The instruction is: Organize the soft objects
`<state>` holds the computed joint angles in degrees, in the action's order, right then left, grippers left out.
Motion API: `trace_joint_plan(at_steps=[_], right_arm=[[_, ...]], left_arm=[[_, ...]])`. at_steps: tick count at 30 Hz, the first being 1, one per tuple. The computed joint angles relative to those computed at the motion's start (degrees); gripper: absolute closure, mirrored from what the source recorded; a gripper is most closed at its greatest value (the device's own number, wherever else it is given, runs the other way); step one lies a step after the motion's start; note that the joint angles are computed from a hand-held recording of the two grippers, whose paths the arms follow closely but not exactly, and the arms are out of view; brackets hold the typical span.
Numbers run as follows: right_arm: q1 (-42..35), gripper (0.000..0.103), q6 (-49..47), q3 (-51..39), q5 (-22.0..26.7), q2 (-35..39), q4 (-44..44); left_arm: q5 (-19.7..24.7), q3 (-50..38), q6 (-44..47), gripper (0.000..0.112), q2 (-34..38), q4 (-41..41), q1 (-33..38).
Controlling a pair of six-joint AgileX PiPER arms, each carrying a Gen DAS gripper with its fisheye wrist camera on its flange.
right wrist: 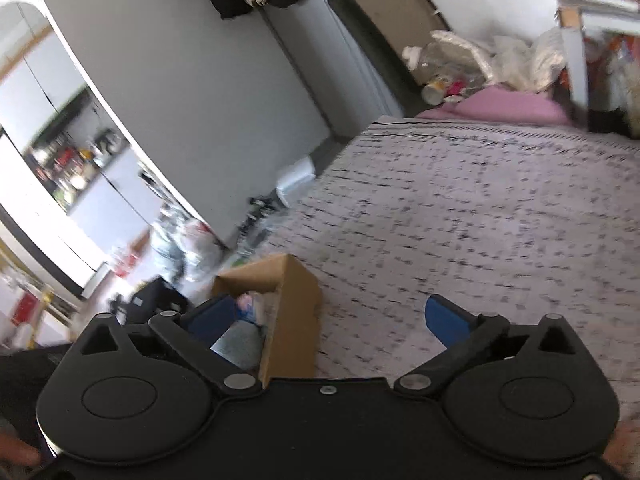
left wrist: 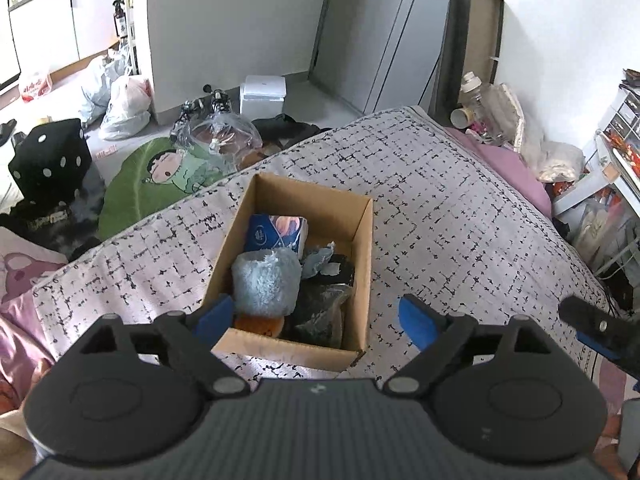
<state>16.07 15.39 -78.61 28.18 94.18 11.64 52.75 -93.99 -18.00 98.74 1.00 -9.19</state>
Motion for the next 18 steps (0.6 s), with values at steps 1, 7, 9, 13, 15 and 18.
trace_joint_plan(at_steps=[1, 7, 9, 13, 15, 18], right_arm=[[-0.17, 0.000, 0.53, 0.44, 0.56, -0.76, -0.32], [0.37, 0.000, 4.30, 1.85, 3.72, -5.08, -4.93], [0.38, 0.000, 3.62, 1.89, 4.57, -6.25, -3.92], [-0.44, 0.000, -1.53, 1.89, 7.01, -8.63, 3.00], [0.70, 0.000, 0.62, 0.79, 9.03, -9.26, 0.19], [3.35, 0.000, 6.27, -0.12, 10.84, -10.66, -6.69]], left_arm=[[0.12, 0.07, 0.26, 0.019, -0.37, 0.07, -0.09], [1.06, 1.25, 2.80, 0.013, -3.42, -1.30, -0.17], [1.40, 1.67, 3.35, 0.011, -4.58, -1.77, -0.12], [1.73, 2.54, 3.90, 0.010, -6.92, -1.01, -0.10], [2.32, 2.94, 4.61, 0.010, -8.19, -2.49, 0.71], [2.77, 3.41, 5.45, 0.010, -9.76, -3.52, 1.47]])
